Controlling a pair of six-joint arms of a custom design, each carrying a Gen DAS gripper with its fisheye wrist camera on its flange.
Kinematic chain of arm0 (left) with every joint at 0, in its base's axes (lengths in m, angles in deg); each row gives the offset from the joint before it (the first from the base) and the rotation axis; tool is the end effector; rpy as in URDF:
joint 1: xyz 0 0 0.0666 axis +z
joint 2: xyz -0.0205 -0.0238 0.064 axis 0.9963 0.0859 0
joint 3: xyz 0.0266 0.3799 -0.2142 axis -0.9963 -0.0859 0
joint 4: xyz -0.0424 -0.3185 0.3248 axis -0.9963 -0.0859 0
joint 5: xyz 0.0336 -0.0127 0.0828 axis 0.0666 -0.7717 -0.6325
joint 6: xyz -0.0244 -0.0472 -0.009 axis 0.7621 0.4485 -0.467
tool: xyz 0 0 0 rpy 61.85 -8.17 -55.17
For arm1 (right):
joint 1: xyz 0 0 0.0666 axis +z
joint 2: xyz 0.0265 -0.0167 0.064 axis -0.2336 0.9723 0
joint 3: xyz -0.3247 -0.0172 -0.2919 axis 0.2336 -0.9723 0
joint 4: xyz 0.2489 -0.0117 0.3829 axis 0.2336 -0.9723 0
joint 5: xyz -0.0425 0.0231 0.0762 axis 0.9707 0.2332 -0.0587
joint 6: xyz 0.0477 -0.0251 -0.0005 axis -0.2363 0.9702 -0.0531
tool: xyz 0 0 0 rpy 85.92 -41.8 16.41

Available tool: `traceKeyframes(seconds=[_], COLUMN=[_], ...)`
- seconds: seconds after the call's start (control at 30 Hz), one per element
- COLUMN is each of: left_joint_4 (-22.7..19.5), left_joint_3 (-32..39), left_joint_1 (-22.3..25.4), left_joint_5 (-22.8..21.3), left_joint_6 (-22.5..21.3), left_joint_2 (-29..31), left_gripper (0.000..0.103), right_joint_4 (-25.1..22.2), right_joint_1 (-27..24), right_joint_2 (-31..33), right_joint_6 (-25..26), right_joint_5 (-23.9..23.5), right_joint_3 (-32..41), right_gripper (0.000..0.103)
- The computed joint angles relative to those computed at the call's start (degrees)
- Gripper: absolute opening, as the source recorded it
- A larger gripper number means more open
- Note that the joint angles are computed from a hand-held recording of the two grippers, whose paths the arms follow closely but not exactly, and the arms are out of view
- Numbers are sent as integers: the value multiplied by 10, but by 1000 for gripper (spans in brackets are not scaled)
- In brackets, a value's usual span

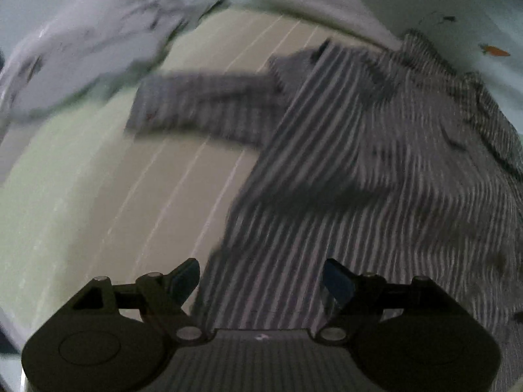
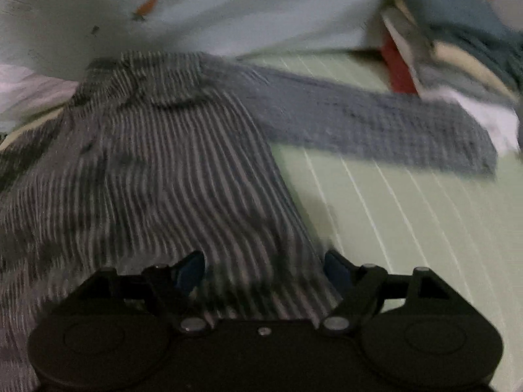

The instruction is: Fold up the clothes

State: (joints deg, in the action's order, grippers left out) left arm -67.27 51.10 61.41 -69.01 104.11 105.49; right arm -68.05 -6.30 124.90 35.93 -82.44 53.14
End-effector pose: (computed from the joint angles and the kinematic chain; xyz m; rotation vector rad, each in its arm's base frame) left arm 0.3682 -0.1512 0.3822 -0.6613 2.6277 0.0373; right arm 0.4661 0.0557 0.3647 0.0785 2.4936 0.0220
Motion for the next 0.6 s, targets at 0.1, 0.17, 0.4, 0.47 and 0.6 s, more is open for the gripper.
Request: traceKeyframes(seconds=[0.1,0.17,0.4,0.47,0.6], left_joint_4=[-21,-24,-37,-42,-39], left_joint_3=[-10,-19,-43,-40,-41], left_joint_1=[-17,-23,-45,-52,-50], left_joint_5=[-8,-6,-3,-14,-18], left_joint_6=[17,26,32,23,18], left_joint_2=[-8,-18,-40,-39,-48], left_gripper=[83,83,66,51,2], right_joint_4=[0,2,-3,-7,-20], right_joint_1=[-13,-21,-63,-68,-69], right_joint_2=[-32,-41,-39,-36,-38], right_joint_6=[2,2,13,24,43], right_joint_5=[14,19,-39,-52,-70], right_joint_3=[-30,-40,-49,-45,-32], right_gripper=[84,86,76,62,2])
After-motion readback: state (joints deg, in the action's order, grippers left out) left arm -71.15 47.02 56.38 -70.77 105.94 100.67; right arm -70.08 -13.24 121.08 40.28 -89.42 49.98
